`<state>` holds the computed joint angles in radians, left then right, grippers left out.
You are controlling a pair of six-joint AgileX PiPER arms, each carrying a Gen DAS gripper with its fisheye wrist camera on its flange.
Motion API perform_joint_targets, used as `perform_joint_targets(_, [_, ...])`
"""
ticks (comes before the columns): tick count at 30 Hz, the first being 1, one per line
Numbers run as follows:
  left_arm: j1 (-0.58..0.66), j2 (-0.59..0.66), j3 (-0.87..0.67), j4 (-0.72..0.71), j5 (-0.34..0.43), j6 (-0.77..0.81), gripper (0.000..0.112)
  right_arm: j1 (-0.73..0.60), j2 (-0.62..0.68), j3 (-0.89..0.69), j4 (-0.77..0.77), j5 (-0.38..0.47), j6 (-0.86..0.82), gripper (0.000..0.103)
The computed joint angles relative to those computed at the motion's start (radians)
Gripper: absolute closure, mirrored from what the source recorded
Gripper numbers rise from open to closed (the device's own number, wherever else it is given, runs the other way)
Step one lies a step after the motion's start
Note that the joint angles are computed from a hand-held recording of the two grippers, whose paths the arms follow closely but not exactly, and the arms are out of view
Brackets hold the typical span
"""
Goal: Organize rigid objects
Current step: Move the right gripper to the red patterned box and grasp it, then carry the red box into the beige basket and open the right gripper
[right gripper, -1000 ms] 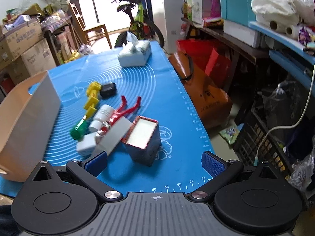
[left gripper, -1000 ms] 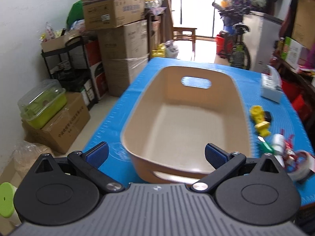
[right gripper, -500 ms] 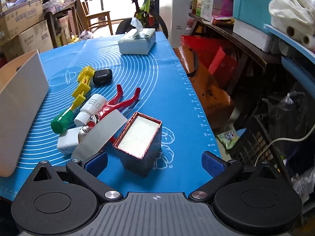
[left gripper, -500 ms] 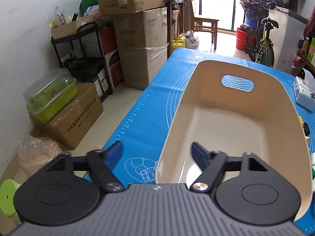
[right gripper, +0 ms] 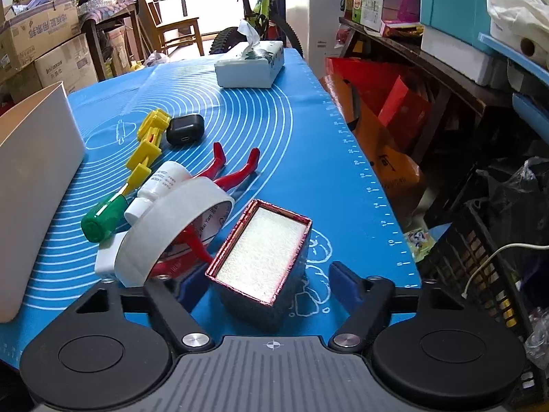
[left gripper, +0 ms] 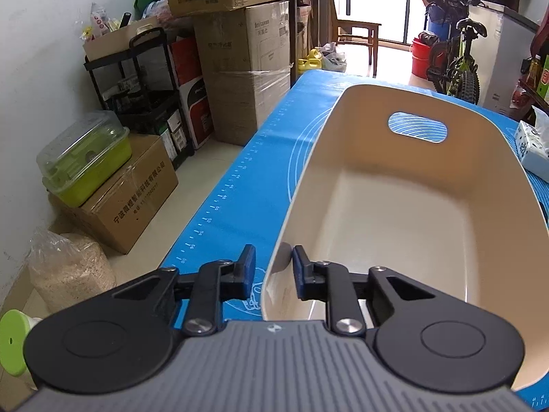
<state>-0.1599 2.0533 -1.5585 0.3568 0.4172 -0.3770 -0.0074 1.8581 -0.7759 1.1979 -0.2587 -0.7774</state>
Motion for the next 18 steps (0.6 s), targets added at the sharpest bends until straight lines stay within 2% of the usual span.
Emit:
perform_joint_targets(3, [-0.002,0.002,0.005,0.013,-0.010,-0.011,0.092,0.005,0.004,-0.003,0.000,0.002,-0.010,0.042])
perform_joint_targets(8, [-0.001,-0.003,0.014,0.017,-0.018,-0.068,0.092,0.003,-0.002,0.003,-0.056,0.003,0.067,0.049])
perform_joint_targets(12, [0.009,-0.005,0.016,-0.029,-0.031,-0.022,0.093,0.019,-0.012,0.021,-0.113,-0.032,0.144,0.057])
perform_joint_targets(14, [0.012,-0.003,0.017,-0.047,-0.036,0.002,0.093,0.034,-0.014,0.024,-0.094,-0.057,0.133,0.059])
perform_joint_targets(18, [0.022,0.003,0.004,-0.116,-0.022,0.053,0.093,0.028,-0.023,0.026,-0.113,-0.041,0.165,0.059])
